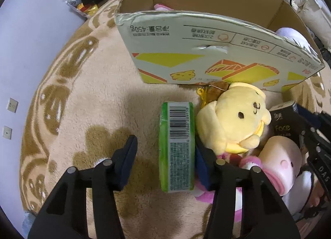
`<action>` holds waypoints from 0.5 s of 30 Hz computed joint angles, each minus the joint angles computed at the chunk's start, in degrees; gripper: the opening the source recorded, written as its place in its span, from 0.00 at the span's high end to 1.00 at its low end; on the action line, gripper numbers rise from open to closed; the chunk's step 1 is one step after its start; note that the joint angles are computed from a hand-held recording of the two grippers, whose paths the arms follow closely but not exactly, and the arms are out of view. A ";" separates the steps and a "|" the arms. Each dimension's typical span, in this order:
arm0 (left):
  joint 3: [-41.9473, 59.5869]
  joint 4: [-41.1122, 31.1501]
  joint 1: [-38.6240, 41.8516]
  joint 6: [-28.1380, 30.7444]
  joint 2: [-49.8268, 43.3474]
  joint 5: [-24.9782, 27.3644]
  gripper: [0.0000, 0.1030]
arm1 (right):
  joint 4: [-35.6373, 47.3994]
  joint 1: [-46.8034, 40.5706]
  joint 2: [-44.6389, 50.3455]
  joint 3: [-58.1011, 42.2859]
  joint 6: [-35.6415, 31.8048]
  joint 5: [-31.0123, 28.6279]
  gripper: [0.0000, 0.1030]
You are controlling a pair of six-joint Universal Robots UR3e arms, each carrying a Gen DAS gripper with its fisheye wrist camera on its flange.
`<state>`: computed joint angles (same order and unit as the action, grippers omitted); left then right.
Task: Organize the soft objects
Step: 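Grasp the green tissue pack with the left tool while the right tool grasps the black Face pack, then lift both packs over the box and lower them inside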
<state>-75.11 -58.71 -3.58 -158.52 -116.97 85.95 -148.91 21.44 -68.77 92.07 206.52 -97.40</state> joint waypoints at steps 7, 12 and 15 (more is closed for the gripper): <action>-2.10 -0.57 1.01 0.61 2.59 -3.14 0.74 | -0.76 0.42 -1.93 1.64 0.56 -1.85 0.80; -7.98 4.09 1.89 0.34 6.91 -3.20 0.75 | -1.75 0.78 -4.27 3.40 0.11 -2.32 0.80; -10.87 6.58 2.22 -0.58 10.06 -2.79 0.75 | -1.43 2.33 -5.11 2.97 0.75 -4.84 0.80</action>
<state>-85.99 -52.13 -1.36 -159.10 -106.92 83.17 -150.34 23.77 -73.88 95.04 207.27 -102.24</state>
